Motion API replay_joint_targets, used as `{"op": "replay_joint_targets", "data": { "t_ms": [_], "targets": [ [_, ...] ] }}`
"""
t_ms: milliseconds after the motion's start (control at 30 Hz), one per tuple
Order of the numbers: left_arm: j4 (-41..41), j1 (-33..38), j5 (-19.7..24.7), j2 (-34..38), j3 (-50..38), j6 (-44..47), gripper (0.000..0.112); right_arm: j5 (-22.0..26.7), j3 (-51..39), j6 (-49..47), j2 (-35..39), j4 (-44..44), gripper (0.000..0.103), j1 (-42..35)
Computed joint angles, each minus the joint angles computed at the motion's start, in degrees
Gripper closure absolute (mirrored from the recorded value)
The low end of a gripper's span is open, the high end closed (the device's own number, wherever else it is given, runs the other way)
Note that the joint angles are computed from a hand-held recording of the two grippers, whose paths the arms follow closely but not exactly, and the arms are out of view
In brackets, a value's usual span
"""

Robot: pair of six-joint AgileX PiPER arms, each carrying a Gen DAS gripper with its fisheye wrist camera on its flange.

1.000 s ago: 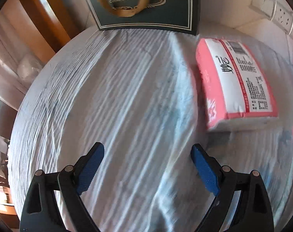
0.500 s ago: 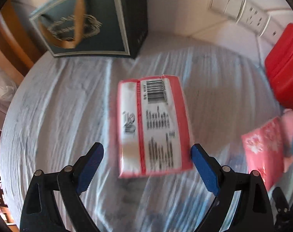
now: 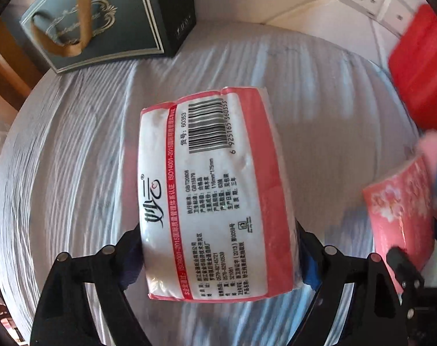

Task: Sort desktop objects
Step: 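Grasp the white tissue pack with the left gripper while the right grasps the pink tissue pack, then carry both tissue packs to the blue crate and release them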

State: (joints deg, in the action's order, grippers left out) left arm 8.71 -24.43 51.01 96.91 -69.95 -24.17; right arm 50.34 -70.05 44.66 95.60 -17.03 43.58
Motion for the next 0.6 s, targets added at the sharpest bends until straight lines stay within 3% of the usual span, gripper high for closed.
{"op": "replay_joint_targets", "data": {
  "t_ms": [133,333,600],
  "targets": [
    [1.3,-3.7,-1.6,-9.0,10.6,-3.6,0.027,0.6,5.5,4.2,-4.9,0.4,0.011,5.9],
    [6.3,-14.2,0.7,-19.8,21.7,-13.0,0.027,2.8,10.8,12.7,-10.1,0.5,0.01,14.8],
    [6.8,-19.9,2.0,-20.8,21.2,-15.5,0.028,3.2,10.8,17.1,-10.0,-2.4,0.01,17.0]
  ]
}}
